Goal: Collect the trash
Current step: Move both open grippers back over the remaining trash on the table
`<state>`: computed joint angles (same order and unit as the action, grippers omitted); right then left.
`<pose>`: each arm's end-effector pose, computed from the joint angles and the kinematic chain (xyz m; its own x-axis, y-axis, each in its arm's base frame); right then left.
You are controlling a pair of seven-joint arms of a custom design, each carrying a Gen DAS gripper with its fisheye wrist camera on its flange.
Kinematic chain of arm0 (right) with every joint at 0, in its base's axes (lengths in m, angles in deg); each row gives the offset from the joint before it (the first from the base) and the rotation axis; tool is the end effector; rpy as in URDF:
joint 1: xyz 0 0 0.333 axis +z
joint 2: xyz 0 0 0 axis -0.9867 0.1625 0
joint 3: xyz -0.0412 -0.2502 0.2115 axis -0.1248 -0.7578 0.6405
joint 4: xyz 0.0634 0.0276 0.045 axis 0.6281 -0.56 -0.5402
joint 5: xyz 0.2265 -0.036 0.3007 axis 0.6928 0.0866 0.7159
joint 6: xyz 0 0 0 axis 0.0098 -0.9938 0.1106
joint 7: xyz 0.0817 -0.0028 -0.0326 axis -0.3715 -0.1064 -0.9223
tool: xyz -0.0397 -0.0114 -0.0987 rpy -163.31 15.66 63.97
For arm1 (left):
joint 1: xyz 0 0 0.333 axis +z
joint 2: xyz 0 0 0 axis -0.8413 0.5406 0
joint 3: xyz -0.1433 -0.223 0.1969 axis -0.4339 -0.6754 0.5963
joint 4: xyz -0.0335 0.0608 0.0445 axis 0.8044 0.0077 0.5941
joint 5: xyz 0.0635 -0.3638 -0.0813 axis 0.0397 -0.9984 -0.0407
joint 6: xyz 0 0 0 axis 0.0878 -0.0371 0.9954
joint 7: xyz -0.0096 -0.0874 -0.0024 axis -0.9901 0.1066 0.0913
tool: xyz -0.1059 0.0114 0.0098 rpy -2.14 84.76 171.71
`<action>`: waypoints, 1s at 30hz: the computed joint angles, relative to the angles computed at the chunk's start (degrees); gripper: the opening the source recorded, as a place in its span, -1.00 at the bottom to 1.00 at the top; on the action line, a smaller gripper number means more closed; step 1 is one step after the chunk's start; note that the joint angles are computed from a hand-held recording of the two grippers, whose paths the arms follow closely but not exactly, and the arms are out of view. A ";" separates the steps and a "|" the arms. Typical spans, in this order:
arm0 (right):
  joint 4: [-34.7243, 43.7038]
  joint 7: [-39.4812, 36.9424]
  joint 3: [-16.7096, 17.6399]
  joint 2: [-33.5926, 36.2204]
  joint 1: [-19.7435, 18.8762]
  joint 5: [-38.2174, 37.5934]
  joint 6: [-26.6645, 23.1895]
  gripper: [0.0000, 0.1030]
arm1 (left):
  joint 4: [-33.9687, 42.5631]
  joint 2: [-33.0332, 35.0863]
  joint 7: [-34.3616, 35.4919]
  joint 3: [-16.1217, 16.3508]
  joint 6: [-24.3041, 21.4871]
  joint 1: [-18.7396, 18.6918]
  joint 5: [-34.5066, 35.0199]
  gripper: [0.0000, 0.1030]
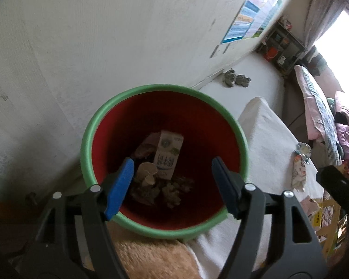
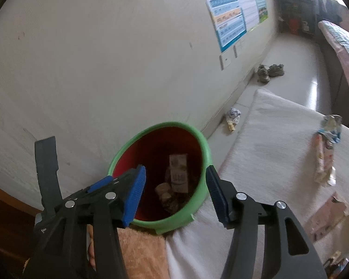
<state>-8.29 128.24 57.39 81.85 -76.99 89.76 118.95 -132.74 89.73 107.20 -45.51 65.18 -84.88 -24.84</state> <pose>0.7241 0.1710 0.4639 0.3956 -0.8405 -0.3703 -0.8240 -0.1468 -0.5472 0.6752 -0.3345 0.3941 0.3998 -0.8780 0.2631 -0.7324 -0.4786 -0.4843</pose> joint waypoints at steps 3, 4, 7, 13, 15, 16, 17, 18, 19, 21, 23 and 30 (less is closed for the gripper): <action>-5.24 -2.07 0.56 -4.16 -2.41 3.40 1.24 0.04 | 1.29 0.02 0.66 0.09 -0.26 -1.27 1.42 0.32; -6.78 -2.68 0.34 -5.43 -2.77 4.18 1.54 0.04 | 1.71 0.07 0.95 -0.13 0.00 -1.56 1.67 0.34; -11.99 -4.53 -1.01 -9.74 -3.99 6.53 2.18 0.04 | 4.07 1.10 3.15 -1.36 0.63 -2.31 1.46 0.34; -19.97 -4.30 -6.69 -16.22 -5.37 6.65 3.31 0.04 | 11.49 5.21 10.73 -3.93 0.02 -3.89 -1.41 0.35; -22.27 -1.79 -9.26 -17.78 -5.71 3.87 3.68 0.03 | 14.07 6.92 14.17 -4.88 -0.12 -4.50 -2.92 0.38; -23.02 -0.17 -10.33 -18.14 -5.84 2.23 3.80 0.03 | 15.88 8.02 16.29 -5.50 -0.72 -4.88 -3.79 0.39; -24.08 1.43 -11.27 -18.63 -6.09 0.74 3.98 0.03 | 18.31 9.53 18.60 -6.14 -1.72 -5.31 -4.74 0.39; -25.42 3.21 -12.35 -19.16 -6.58 -0.82 4.02 0.03 | 19.98 10.56 20.57 -6.57 -2.43 -5.73 -5.63 0.39; -26.75 4.86 -13.19 -19.61 -6.98 -2.37 4.15 0.03 | 22.54 12.19 23.09 -7.30 -3.49 -6.10 -6.71 0.39; -29.36 9.05 -14.66 -20.10 -7.44 -6.06 4.64 0.03 | 28.44 15.91 27.94 -8.67 -6.38 -7.04 -9.14 0.40; -31.03 12.15 -15.51 -20.05 -8.46 -8.23 3.38 0.04 | 32.77 18.60 31.62 -9.41 -8.82 -7.92 -11.42 0.41; -31.49 16.01 -15.28 -16.73 -11.65 -8.95 -4.81 0.05 | 47.41 27.14 41.30 -9.72 -19.97 -11.18 -16.45 0.41</action>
